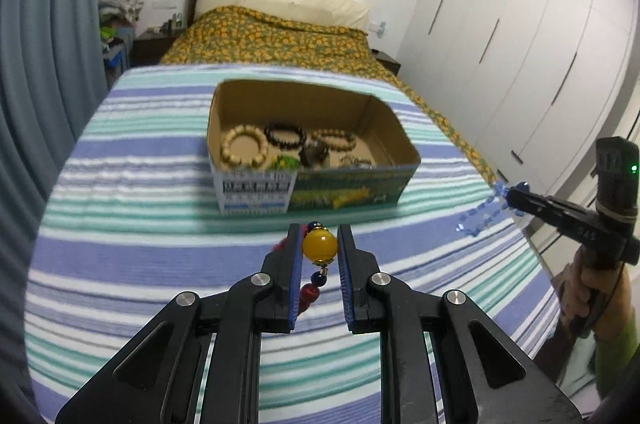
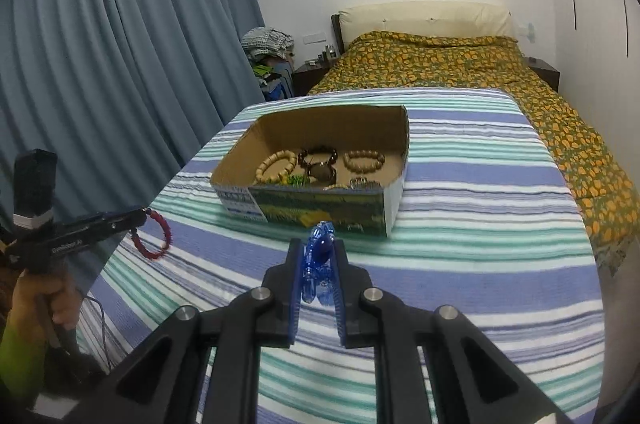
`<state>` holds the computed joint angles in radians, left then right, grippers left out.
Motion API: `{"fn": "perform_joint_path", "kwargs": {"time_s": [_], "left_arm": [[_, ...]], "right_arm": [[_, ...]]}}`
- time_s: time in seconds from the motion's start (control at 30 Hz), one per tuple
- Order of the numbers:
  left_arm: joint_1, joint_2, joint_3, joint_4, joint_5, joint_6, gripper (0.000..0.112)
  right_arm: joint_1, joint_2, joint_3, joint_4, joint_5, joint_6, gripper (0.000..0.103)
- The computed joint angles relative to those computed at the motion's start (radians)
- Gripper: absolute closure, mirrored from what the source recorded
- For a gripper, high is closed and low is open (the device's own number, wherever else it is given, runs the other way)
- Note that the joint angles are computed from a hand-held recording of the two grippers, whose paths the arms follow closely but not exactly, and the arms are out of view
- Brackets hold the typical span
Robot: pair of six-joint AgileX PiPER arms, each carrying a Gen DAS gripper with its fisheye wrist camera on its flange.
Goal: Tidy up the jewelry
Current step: 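Carry the chain and red bracelet into the cardboard box and open both tools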
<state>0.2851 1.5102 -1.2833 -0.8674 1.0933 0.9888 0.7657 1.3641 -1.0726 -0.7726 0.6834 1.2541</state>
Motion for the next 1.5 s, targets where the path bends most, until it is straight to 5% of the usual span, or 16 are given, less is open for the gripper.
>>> {"fn": "perform_joint_path", "kwargs": {"time_s": [0.3,0.77,1.23,1.3,1.33,1.37,1.4,1.5], "left_arm": [[-0.068,0.149,-0.318,0.044,0.024,-0.139,0.097],[-0.220,0.482,-0.751,0.234,0.019,-0.389,0.097],[-0.306,0.681,-0.901,0.396,0.018,-0.529,0.095],[-0.315,0.689,-0.892,0.429,0.012,-0.554,0.080],[-0.319,0.697,-0.900,0.440,0.017,-0.571,0.068],[-0.318,0.699,-0.900,0.446,0.013,-0.580,0.045],[-0.317,0.679,-0.859,0.459,-0.018,-0.589,0.033],[-0.303,0.622,-0.767,0.454,-0.073,-0.567,0.032]], "right_arm": [[-0.131,0.130,-0.257,0.192,-0.034,-0.311,0.089],[-0.328,0.523,-0.792,0.542,0.103,-0.767,0.089],[-0.433,0.819,-1.059,0.711,0.204,-0.868,0.087],[-0.437,0.847,-1.086,0.706,0.223,-0.859,0.068],[-0.436,0.851,-1.080,0.695,0.215,-0.843,0.049],[-0.429,0.835,-1.047,0.672,0.192,-0.816,0.045],[-0.426,0.829,-1.040,0.649,0.187,-0.798,0.045],[-0.414,0.777,-0.972,0.601,0.162,-0.757,0.044]]}}
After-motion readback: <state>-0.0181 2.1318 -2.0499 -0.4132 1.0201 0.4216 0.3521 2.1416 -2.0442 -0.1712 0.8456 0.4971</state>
